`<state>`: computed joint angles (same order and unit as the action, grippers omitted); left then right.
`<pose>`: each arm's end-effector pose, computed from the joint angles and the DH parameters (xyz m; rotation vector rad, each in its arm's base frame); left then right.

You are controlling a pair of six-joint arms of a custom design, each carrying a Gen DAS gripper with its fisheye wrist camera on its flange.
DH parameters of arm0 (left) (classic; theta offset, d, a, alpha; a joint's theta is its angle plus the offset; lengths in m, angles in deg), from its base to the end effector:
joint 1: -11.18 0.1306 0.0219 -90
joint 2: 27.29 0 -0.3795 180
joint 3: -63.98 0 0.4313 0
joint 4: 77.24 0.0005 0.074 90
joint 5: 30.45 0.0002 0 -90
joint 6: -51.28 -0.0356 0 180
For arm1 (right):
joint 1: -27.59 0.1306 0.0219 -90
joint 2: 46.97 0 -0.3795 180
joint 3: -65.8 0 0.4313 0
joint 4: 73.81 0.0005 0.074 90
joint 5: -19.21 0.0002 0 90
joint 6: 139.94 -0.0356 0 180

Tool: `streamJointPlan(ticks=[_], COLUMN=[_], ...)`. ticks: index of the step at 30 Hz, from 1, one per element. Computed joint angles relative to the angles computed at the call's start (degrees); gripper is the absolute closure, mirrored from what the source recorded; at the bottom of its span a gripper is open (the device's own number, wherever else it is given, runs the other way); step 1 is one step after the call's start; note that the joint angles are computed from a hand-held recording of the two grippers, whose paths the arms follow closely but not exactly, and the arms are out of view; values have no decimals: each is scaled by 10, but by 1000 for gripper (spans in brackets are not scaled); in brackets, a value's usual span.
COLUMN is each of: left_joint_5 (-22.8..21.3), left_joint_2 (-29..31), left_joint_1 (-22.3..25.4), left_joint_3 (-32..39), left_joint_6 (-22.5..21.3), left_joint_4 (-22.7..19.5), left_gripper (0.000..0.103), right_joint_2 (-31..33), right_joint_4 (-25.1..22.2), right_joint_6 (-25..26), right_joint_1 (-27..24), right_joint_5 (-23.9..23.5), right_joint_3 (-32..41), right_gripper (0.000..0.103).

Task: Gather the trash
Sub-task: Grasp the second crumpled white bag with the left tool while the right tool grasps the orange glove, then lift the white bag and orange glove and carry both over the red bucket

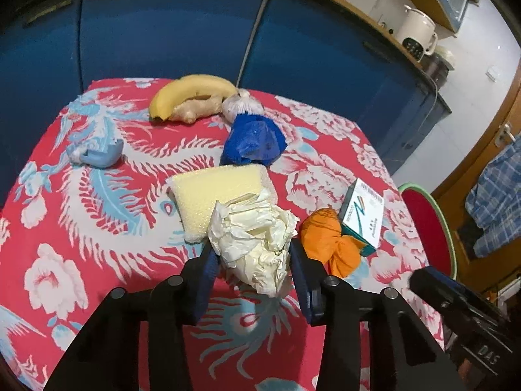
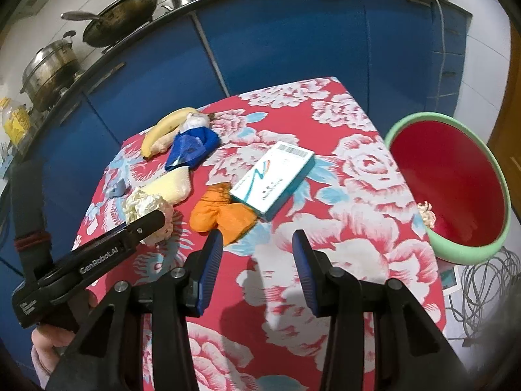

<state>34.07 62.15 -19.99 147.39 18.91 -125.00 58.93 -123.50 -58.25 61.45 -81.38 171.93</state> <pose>0.4437 -0.2511 0.3790 -0.7178 2.2826 -0.1604 0.5180 0.3548 0.4144 -0.6340 2.4105 0.5464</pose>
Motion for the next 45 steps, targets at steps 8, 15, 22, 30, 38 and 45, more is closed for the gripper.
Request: streamJointPlan(ticks=[8,15,22,30,38,45], left_joint_5=[-45,-55,-55,-49,-47,-51], left_joint_2=[-32,-56,-66,-69,-68,-67], left_joint_1=[-6,-1,1,4,5,2], left_joint_3=[-9,-32,-44,-50,-50,-47], left_joint_6=[12,40,50,50,50,48], left_joint_4=[-34,-51,-56,-50,-50,-51], left_gripper=[59,59,59,59,59,59], right_joint_2=[36,78,119,144,155,138], right_joint_4=[-20,-43,-56,-63,-65,-47], right_joint_6=[6,24,39,42,40,35], right_joint_1=[19,37,52,58,64,56], right_joint_5=[-22,-10,29,43,85,61], right_joint_3=[37,81,124,157,169,148], right_gripper=[57,57,57,53,65,83])
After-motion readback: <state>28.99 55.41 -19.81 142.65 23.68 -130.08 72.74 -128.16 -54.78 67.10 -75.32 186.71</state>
